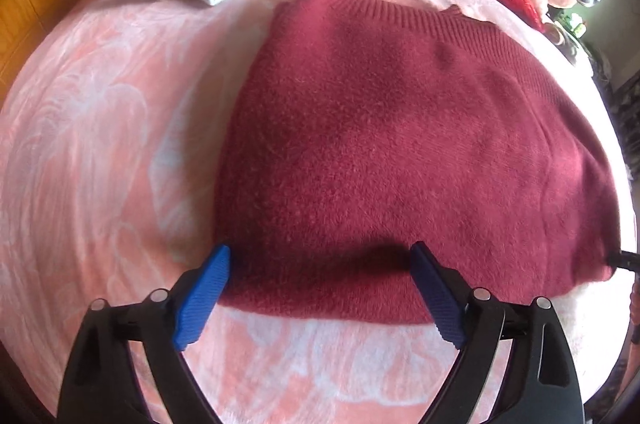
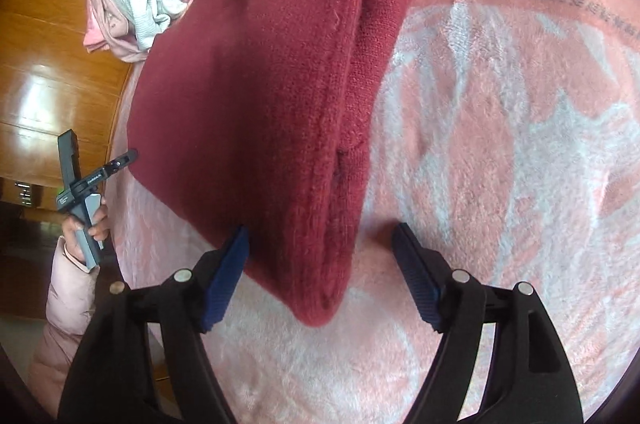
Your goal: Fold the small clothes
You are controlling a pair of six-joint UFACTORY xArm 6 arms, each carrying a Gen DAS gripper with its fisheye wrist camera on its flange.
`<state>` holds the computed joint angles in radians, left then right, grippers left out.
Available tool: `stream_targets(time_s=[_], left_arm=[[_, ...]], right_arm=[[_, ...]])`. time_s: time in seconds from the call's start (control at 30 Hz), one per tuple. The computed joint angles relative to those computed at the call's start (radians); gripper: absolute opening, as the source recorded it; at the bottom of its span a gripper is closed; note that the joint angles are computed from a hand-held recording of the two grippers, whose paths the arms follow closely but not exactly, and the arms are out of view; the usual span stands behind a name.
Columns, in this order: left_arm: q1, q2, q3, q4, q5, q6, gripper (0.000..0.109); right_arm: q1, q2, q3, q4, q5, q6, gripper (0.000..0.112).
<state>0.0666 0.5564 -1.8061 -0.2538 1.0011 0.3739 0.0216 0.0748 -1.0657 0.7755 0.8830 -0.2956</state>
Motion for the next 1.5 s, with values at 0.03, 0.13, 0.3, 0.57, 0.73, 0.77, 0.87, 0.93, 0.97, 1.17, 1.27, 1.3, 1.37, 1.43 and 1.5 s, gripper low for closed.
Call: stream_targets(time_s=[0.03, 0.13, 0.3, 0.57, 0.73, 0.77, 0.87, 0.93, 0.97, 1.17, 1.27, 1.3, 1.37, 1.43, 1.5], left_arm=[[0.002, 0.013, -0.019, -0.019, 0.016, 0.000, 0.091], [0.015, 0.029, -0.052, -0.093, 0.059, 0.021, 0.091], [0.034, 0.059, -0.124, -0.184, 0.186, 0.068, 0.082], [0.042, 0.103, -0.182, -0.194, 0.227, 0.047, 0.079], [0.039, 0.126, -0.212, -0.200, 0.245, 0.048, 0.088], [0.035, 0.120, -0.202, -0.193, 0.234, 0.047, 0.088], [0.006, 0.072, -0.119, -0.128, 0.147, 0.057, 0.079], [-0.016, 0.030, -0.046, -0.053, 0.061, 0.052, 0.059], [-0.016, 0.023, -0.035, -0.048, 0.049, 0.052, 0.049], [0.056, 0.095, -0.172, -0.156, 0.181, 0.005, 0.022], [0.059, 0.095, -0.161, -0.147, 0.175, 0.016, 0.022], [0.056, 0.088, -0.152, -0.140, 0.166, 0.011, 0.022], [0.047, 0.066, -0.135, -0.117, 0.147, -0.002, 0.022], [0.028, 0.027, -0.094, -0.087, 0.097, 0.001, 0.022], [0.014, -0.021, -0.036, -0.075, 0.041, 0.014, 0.022]], right_arm=[[-0.002, -0.001, 0.002, 0.019, -0.002, -0.009, 0.072], [-0.016, 0.006, 0.002, 0.100, 0.034, -0.047, 0.054], [-0.024, 0.030, 0.001, 0.161, 0.035, -0.063, 0.057], [-0.013, 0.008, 0.018, 0.112, 0.012, -0.072, 0.052], [-0.005, 0.006, 0.015, 0.085, 0.002, -0.034, 0.053], [-0.002, 0.006, 0.013, 0.075, -0.002, -0.028, 0.052], [0.014, -0.001, 0.021, 0.052, -0.034, -0.009, 0.039], [0.020, -0.008, 0.026, 0.061, -0.046, -0.008, 0.023], [0.020, -0.012, 0.029, 0.067, -0.050, -0.009, 0.018], [0.021, -0.079, 0.041, 0.057, -0.065, -0.030, 0.013], [0.030, -0.051, 0.037, -0.020, -0.060, 0.053, 0.013], [0.034, -0.040, 0.041, -0.031, -0.062, 0.067, 0.013], [0.031, -0.029, 0.056, 0.004, -0.071, 0.051, 0.013], [0.024, -0.033, 0.051, 0.014, -0.060, 0.054, 0.013], [0.026, -0.034, 0.046, 0.003, -0.059, 0.067, 0.013]])
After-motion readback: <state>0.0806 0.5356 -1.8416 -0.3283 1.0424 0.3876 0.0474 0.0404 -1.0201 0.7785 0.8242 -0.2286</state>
